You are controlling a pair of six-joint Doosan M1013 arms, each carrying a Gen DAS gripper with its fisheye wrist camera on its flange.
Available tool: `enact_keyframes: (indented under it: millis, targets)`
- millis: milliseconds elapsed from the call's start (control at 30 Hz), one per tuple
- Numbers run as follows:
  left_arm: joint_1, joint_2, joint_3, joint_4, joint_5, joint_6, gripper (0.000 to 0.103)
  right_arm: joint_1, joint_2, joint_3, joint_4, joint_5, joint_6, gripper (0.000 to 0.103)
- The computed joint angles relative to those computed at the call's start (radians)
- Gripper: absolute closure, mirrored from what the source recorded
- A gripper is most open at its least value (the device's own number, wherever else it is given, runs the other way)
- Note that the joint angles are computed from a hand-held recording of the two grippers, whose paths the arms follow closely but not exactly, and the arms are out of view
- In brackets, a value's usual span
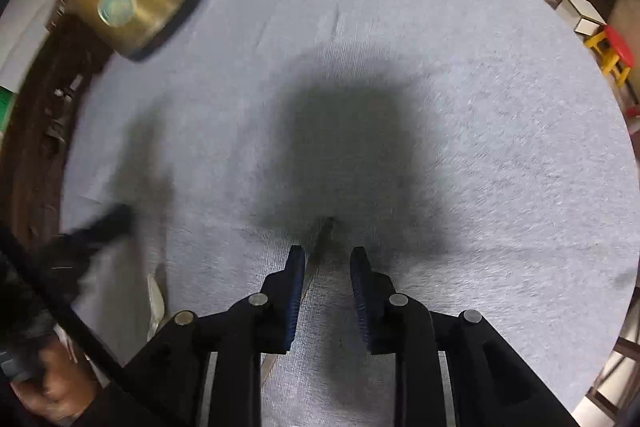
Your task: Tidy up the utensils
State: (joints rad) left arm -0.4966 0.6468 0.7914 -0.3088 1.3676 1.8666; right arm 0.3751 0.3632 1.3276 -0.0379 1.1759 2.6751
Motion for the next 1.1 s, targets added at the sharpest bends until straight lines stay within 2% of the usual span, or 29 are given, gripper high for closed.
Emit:
enact_keyframes:
  millis: [100,167,233,300,333,500,667,833,967,1100]
  targets:
    - [0.026,-0.020,0.004,-0.043,-0.024,0.010,0.098,0.025,0.038,-0.063,-0.076,0.094,-0.001,0.077]
    - [0.042,-0.041,0.024,-0.069,-0.050,0.014,0.098,0.046,0.070,-0.115,-0.130,0.176,-0.023,0.089]
    - [0.066,-0.056,0.026,-0.094,-0.057,0.025,0.098,0.060,0.087,-0.143,-0.164,0.217,-0.056,0.093]
    - [0.085,-0.088,0.058,-0.120,-0.098,0.037,0.098,0.063,0.069,-0.123,-0.153,0.175,-0.055,0.097]
    - [0.095,-0.102,0.077,-0.135,-0.121,0.046,0.098,0.067,0.046,-0.098,-0.159,0.128,-0.045,0.097]
    - [0.138,-0.179,0.163,-0.185,-0.234,0.073,0.098,0.111,-0.067,0.007,-0.291,-0.016,0.070,0.097]
    - [0.173,-0.267,0.263,-0.250,-0.340,0.115,0.098,0.190,-0.170,0.087,-0.484,-0.072,0.257,0.097]
    - [0.208,-0.367,0.376,-0.326,-0.449,0.187,0.098,0.282,-0.218,0.123,-0.722,-0.058,0.489,0.097]
    - [0.227,-0.440,0.453,-0.360,-0.522,0.220,0.098,0.358,-0.239,0.146,-0.879,-0.003,0.641,0.097]
    - [0.251,-0.500,0.521,-0.406,-0.565,0.257,0.098,0.447,-0.252,0.154,-1.008,0.099,0.756,0.097]
